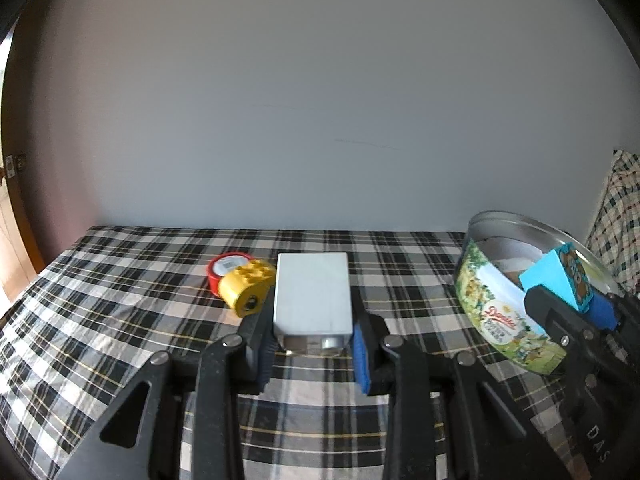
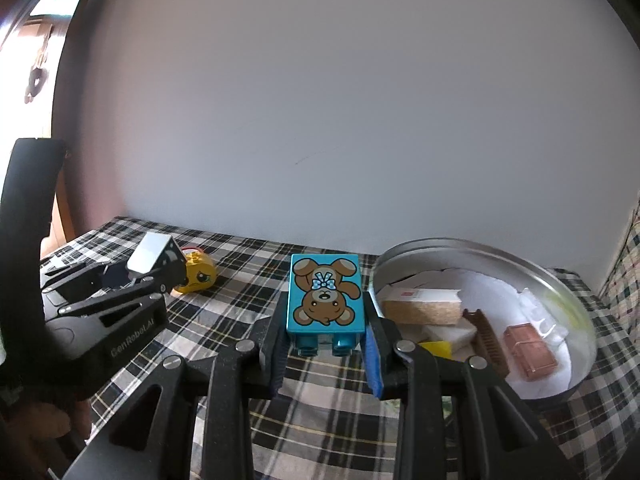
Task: Organize rigid objects
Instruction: 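Lift and carry the teal bear block and white block toward the tin, then lower both held blocks into the tin and open both grippers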
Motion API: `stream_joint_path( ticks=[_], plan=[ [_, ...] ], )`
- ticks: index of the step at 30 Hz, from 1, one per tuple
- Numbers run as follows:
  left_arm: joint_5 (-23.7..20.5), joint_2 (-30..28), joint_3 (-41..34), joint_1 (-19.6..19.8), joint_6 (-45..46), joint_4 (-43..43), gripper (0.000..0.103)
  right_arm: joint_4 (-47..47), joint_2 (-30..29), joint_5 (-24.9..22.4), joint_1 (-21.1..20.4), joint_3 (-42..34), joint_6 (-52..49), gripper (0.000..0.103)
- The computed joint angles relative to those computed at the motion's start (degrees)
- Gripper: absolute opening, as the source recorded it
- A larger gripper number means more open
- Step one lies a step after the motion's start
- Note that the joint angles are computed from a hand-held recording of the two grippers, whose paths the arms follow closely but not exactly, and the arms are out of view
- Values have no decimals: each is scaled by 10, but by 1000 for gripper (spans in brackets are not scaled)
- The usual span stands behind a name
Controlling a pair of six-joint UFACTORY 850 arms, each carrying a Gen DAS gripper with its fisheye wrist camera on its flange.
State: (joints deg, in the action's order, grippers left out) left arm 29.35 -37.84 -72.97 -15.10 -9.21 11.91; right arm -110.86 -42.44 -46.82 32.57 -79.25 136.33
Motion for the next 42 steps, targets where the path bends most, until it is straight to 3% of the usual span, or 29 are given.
stream_joint_path(
  ticks=[42],
  plan=[
    [3, 10, -8, -83, -2, -4, 30, -8, 79, -89, -40, 118, 73, 34]
  ],
)
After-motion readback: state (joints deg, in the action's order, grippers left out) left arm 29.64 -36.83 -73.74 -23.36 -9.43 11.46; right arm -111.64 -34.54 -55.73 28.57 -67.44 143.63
